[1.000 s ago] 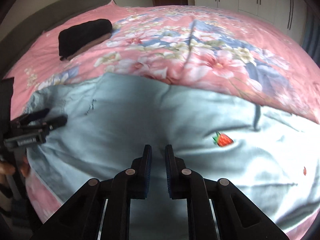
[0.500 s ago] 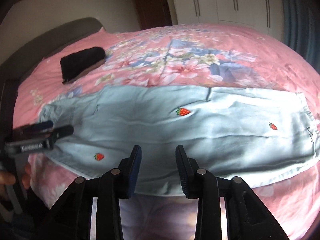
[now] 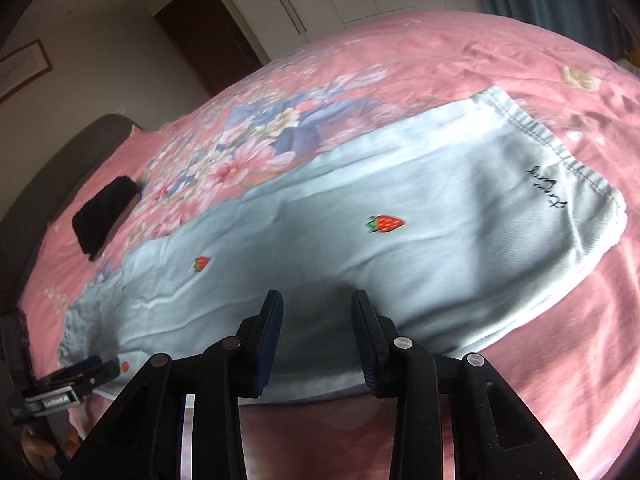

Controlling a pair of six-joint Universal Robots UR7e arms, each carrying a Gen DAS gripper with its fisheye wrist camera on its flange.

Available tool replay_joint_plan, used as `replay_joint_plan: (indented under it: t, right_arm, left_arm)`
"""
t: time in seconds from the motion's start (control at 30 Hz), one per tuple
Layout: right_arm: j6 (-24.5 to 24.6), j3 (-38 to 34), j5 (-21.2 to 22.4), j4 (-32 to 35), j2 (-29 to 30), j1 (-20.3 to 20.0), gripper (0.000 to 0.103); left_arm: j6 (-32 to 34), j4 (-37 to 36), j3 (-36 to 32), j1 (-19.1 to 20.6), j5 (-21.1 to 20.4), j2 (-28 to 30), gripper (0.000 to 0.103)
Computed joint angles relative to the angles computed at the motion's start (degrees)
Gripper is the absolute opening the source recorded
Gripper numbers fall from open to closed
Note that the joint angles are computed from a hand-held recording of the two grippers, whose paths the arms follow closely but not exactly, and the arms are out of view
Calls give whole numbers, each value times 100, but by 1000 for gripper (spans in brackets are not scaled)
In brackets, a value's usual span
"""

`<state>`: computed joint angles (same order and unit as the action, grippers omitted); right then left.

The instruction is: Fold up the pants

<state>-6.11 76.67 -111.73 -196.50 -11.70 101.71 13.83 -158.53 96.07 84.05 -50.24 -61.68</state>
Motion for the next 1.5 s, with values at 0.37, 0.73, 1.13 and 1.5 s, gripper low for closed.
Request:
replay_joint_plan:
  t: [0.37,0.73,1.13,1.5]
  right_arm:
    - [398,820,-477,-1177,-699,-373,35]
    - [1590,2358,1824,-1673,-1496,-1116,40]
    - [1866,1700,1449,-1174,-1190,-1082,40]
    - [1688,1202,1054,-1237,-928,-982,15]
  left_arm:
    - [-293,152,-51,-65,-17,-51,95]
    - [-75,-6,2,-288,-423,-49,95]
    - [-105,148,35,-226,-419,-121,95]
    - [14,203,90,-296,-491,-125,95]
